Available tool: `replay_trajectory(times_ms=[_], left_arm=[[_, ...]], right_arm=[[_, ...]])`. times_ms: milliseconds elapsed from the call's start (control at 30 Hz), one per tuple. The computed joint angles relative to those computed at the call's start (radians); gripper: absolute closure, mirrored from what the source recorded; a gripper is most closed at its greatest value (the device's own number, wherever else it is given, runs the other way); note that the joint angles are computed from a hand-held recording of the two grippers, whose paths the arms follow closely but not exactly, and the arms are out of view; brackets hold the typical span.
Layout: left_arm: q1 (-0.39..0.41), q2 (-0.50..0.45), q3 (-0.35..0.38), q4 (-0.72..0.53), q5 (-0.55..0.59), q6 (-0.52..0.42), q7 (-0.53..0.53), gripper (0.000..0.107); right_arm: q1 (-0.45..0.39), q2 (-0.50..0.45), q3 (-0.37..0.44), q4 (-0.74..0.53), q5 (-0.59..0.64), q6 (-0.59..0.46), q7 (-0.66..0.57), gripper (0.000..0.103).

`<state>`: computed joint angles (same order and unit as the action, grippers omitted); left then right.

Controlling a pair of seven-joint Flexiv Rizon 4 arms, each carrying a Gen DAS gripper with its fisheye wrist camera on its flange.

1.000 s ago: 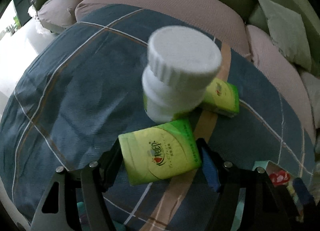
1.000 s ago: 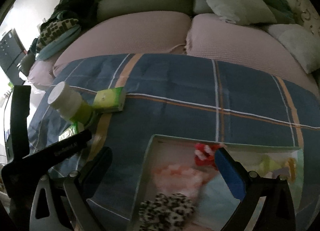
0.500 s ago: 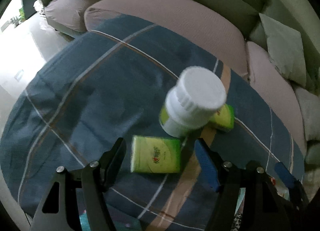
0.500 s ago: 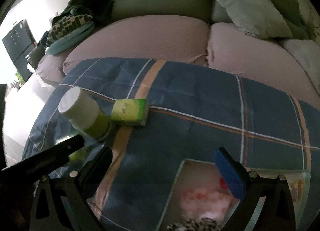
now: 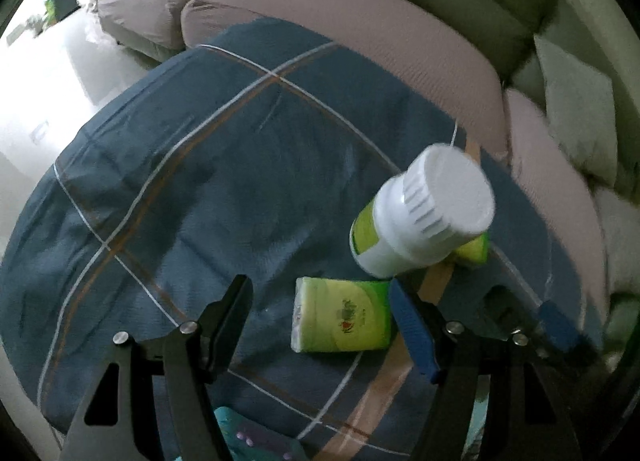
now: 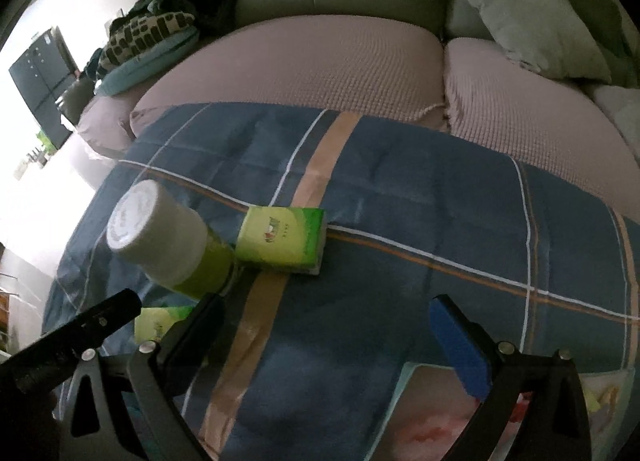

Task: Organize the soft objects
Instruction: 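Grasp the other green tissue pack with the right tool while the left tool holds its pack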

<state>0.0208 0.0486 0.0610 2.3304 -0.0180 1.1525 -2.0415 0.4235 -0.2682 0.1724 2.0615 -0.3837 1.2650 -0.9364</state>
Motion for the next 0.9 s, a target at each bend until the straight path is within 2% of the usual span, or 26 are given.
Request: replay_trajectory(times_ms=[133,200,300,467,533,667,700,800,900], left_arm=[[-0.003,-0.025,-0.008,-0.028,0.019,-0.044,0.023,0.035],[-0.004,-0.038,-0.012,-0.057,0.075,-0.083,-0.015,0.035],[-0.017,-0.06,-0.016,-0.073,0.065,-0.092,-0.004,0.035],[-0.039,-0.086,-0.021,-0.145,0.175,-0.195,-0.041,0.035],[-0.042,-0.082,-0.016,-0.145,0.158,-0.198,-0.029,0.035],[-0.039,-0.069,-0.01,-0.099,0.024,-0.112,0.054,0.035],[-0.038,-0.069,-0.009,-0.093,0.001,-0.112,0.072,0.035],[-0.032,-0.091,-0.007,-0.12,0.043,-0.163,0.041,0.035],[-0.029,-0.109,-0.011,-0.121,-0.029,-0.19,0.097,0.035]], right_arm=[[-0.043,-0.018,0.047,-0.044,0.108,-0.032,-0.09,0.0],[-0.076,-0.034,0.087,-0.096,0.204,-0.086,-0.165,0.0],[-0.11,-0.06,0.126,-0.176,0.337,-0.153,-0.265,0.0],[-0.117,-0.089,0.13,-0.26,0.465,-0.235,-0.334,0.0],[-0.119,-0.091,0.129,-0.272,0.5,-0.255,-0.351,0.0],[-0.118,-0.087,0.121,-0.273,0.546,-0.268,-0.368,0.0],[-0.121,-0.084,0.12,-0.275,0.555,-0.28,-0.372,0.0],[-0.131,-0.078,0.118,-0.284,0.581,-0.296,-0.401,0.0],[-0.141,-0.071,0.12,-0.29,0.618,-0.3,-0.424,0.0]])
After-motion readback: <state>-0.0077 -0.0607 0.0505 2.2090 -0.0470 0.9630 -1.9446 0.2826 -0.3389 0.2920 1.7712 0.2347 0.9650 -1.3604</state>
